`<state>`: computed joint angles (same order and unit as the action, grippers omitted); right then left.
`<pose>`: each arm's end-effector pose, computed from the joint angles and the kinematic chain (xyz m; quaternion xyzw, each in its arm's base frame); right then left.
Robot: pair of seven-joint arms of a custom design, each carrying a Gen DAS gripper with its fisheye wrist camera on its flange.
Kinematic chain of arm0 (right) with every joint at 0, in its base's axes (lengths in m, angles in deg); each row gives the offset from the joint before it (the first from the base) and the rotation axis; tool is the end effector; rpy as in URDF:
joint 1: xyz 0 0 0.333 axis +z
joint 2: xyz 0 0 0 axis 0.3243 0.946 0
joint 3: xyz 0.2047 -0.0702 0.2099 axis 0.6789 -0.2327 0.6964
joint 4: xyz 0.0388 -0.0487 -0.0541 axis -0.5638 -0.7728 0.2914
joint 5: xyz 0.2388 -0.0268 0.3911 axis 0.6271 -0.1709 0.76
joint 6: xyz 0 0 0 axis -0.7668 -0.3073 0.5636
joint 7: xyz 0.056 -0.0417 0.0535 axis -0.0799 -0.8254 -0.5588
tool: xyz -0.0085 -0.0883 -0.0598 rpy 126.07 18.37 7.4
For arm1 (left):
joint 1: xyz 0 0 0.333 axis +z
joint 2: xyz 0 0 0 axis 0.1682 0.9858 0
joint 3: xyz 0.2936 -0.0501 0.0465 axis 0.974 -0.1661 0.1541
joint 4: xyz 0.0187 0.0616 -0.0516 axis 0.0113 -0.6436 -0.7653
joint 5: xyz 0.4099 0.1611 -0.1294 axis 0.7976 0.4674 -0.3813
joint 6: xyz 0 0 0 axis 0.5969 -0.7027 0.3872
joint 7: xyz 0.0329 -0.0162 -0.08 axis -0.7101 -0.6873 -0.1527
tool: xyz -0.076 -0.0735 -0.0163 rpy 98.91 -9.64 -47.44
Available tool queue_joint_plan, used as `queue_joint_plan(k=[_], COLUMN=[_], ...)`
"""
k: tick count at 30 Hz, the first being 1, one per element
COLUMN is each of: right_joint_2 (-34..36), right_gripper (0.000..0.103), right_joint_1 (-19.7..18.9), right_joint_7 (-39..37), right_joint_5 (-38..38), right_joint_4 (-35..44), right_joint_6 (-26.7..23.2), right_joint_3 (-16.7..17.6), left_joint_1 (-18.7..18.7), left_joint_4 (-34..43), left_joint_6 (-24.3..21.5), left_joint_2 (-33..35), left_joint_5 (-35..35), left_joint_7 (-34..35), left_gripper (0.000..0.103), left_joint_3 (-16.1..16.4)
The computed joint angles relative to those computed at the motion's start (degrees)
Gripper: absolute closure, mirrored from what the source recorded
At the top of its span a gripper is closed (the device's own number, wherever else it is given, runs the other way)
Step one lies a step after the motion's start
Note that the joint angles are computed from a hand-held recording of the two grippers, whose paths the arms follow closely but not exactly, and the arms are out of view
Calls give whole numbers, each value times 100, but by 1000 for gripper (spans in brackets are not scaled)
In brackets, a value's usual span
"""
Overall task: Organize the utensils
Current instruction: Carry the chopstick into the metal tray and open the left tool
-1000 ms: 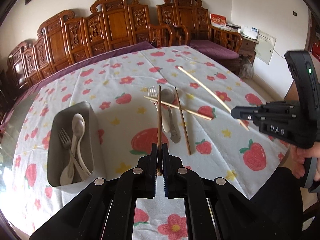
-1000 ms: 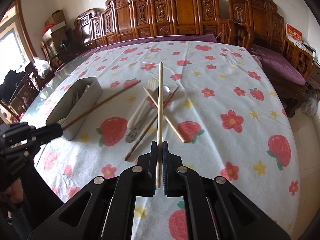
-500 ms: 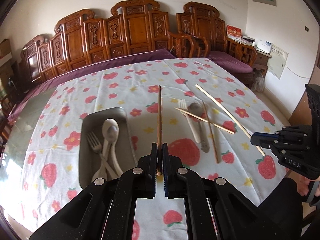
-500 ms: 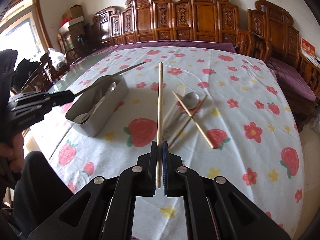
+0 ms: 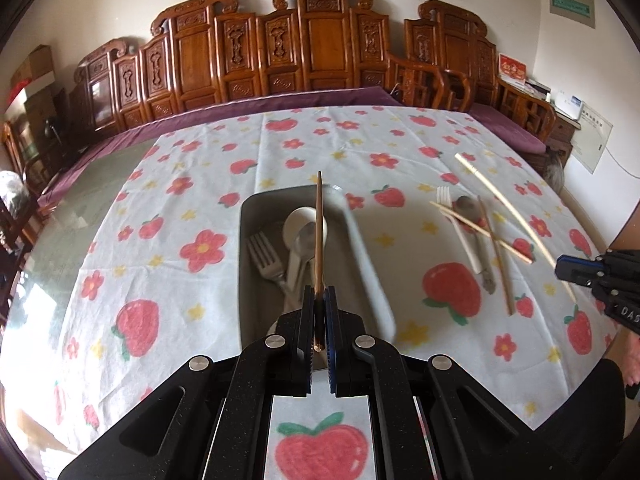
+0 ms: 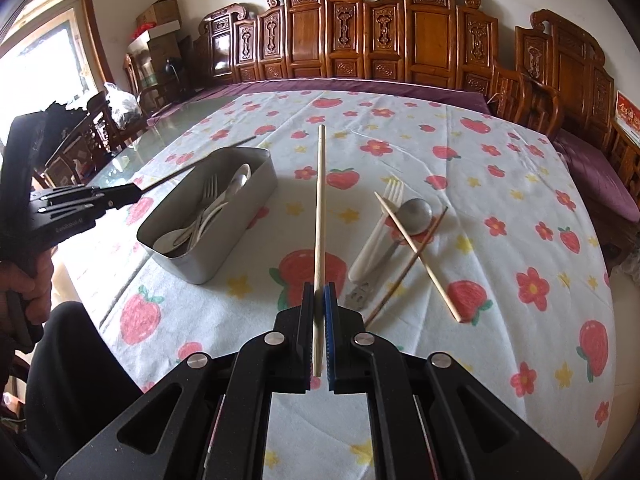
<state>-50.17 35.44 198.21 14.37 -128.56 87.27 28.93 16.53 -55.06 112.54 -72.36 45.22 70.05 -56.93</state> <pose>0.5820 0.2442 0.4688 -0.6510 0.6731 -0.1956 0.2914 0.7038 0.0197 0.4651 -0.4569 0.8145 -0.3044 0.1876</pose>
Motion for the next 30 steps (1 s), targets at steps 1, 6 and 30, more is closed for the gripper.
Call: queue_joint_plan(k=[1, 6, 30], right_joint_2=[34, 215, 1144], right_gripper=[97, 97, 97], right_joint_1=[5, 67, 343], right_joint_7=[-1, -88, -528], right_joint_5=[-5, 61, 418], right_joint_4=[39, 255, 1469], right_joint_6=[-7, -90, -404], right_joint_3=[7, 31, 80], left_joint_1=[5, 62, 405], left_joint_4=[21, 184, 847], left_joint_6=[10, -25, -588], left_joint_2=[37, 260, 717], left_joint_5=[38, 222, 178], left_joint_7=[-12, -216, -450], left_gripper=[99, 99, 77], left_joint_3=[15, 50, -65])
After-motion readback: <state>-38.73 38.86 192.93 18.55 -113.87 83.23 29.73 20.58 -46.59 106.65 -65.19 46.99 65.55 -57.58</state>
